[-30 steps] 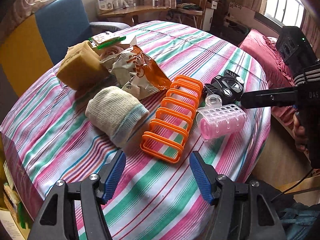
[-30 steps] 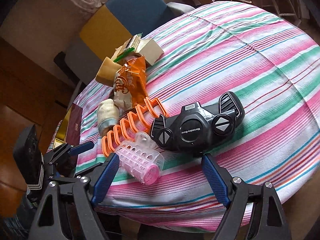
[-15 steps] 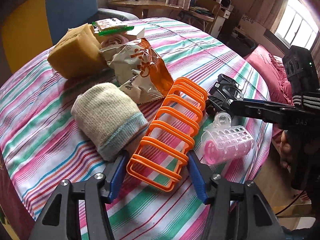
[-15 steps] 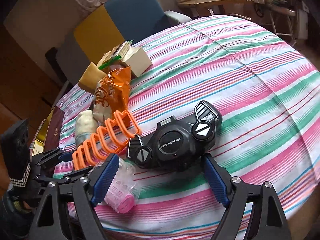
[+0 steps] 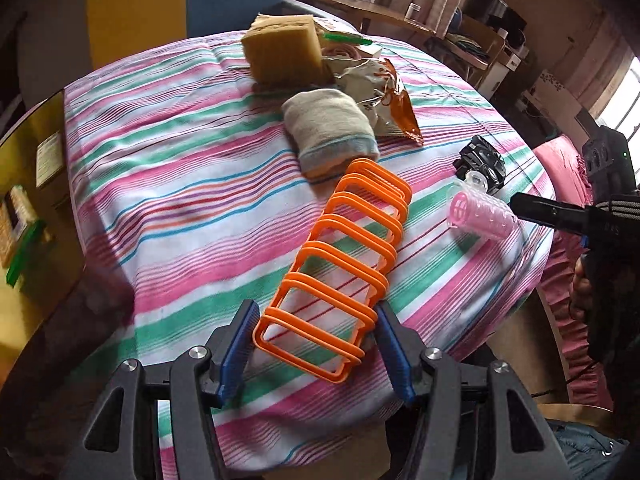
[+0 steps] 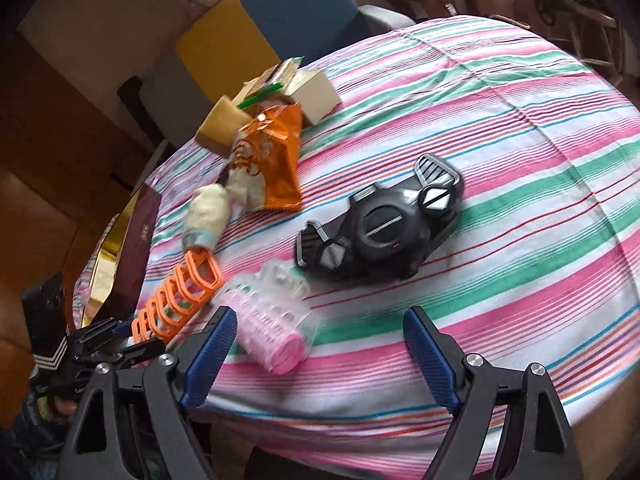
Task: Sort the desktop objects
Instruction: 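Grasp the pink curler with the right tool while the left tool grasps the orange rack, then carry the rack and curler over the gold tray and open both tools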
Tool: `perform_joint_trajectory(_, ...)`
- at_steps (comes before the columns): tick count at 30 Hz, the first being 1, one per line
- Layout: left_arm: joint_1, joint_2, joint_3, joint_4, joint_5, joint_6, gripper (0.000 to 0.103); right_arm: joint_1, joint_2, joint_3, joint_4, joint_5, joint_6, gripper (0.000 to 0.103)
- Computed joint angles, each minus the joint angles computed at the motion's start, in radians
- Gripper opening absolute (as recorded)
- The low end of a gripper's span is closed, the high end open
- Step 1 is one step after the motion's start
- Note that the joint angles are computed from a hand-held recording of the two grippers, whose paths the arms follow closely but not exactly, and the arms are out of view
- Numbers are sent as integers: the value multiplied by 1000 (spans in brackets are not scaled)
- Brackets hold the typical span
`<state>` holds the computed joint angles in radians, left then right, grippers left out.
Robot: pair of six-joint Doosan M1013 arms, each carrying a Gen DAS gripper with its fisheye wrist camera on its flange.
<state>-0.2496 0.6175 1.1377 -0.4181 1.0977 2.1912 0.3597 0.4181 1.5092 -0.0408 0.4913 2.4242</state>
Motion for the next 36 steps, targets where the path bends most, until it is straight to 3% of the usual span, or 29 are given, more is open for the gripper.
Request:
perform_joint_trajectory(6, 12, -32, 44, -1, -13, 30, 59, 34, 52, -70, -41, 11, 11, 87)
perform_joint_trajectory(13, 38, -64, 83, -76, -42, 112, 66, 66, 86, -139, 103, 67, -237, 87)
perform_joint_trajectory(20, 36, -78, 103, -82, -75, 199, 67, 84, 82, -143, -152, 127, 44, 87)
perform_joint_trajectory(23, 28, -71, 96, -75, -78, 216, 67, 87, 97, -167, -180, 154, 65, 86)
perform_joint_trajectory(31, 10, -32, 41, -71, -52, 240, 67, 112, 165, -271, -281, 287, 2, 69)
perform_joint_trajectory(36, -3, -9, 20, -43, -34, 228, 67, 114, 180, -290, -313, 321, -16, 60)
